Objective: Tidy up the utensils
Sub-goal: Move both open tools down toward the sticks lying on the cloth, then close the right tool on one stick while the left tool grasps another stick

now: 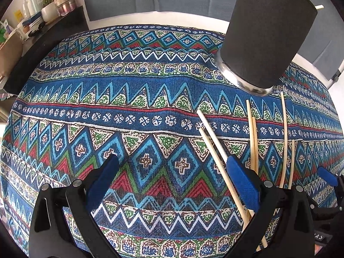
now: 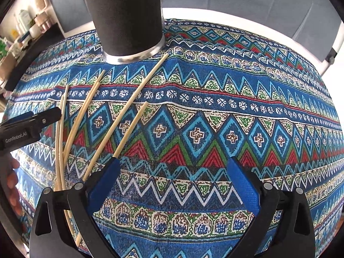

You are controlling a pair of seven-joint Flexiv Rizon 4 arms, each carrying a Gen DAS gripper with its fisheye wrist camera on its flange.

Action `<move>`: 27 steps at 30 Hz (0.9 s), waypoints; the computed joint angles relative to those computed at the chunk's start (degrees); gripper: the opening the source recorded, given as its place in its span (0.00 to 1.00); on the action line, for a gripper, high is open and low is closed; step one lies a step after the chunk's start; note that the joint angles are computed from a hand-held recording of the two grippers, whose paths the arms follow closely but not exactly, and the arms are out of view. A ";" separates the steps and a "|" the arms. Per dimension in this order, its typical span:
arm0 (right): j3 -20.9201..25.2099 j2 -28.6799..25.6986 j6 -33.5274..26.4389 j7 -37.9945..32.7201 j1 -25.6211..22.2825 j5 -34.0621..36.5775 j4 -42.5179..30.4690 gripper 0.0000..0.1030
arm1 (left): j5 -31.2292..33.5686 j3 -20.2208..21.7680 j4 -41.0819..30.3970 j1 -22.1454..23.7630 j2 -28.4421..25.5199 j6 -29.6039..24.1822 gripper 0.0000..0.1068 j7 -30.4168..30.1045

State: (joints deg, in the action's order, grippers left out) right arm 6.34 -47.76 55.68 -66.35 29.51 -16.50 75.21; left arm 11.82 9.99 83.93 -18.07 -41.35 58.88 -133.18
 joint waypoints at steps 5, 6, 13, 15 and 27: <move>-0.97 0.92 0.48 2.13 0.67 -0.59 1.49 0.92 | 2.20 2.15 -3.01 -3.23 -0.14 -8.72 0.92 -5.37; -0.97 0.92 0.42 2.43 0.70 -0.68 1.53 0.92 | 2.72 1.89 -2.41 -3.29 0.27 -8.52 0.92 -6.46; -0.33 1.63 2.27 1.79 -0.36 -0.79 3.07 0.93 | 6.47 1.13 -1.27 -3.96 1.10 -7.02 0.92 -11.05; -0.36 1.85 3.03 1.56 -0.70 -0.77 3.60 0.93 | 7.81 1.03 -0.75 -4.02 1.25 -5.36 0.92 -10.78; 6.48 2.79 1.00 -0.30 -5.53 8.85 1.51 0.91 | 8.06 1.48 1.16 -3.19 1.17 0.51 0.92 -6.37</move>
State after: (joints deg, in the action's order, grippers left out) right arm 12.82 -44.97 56.68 -66.65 23.98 -7.65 76.72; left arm 19.88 11.47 85.09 -21.26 -40.19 59.39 -139.56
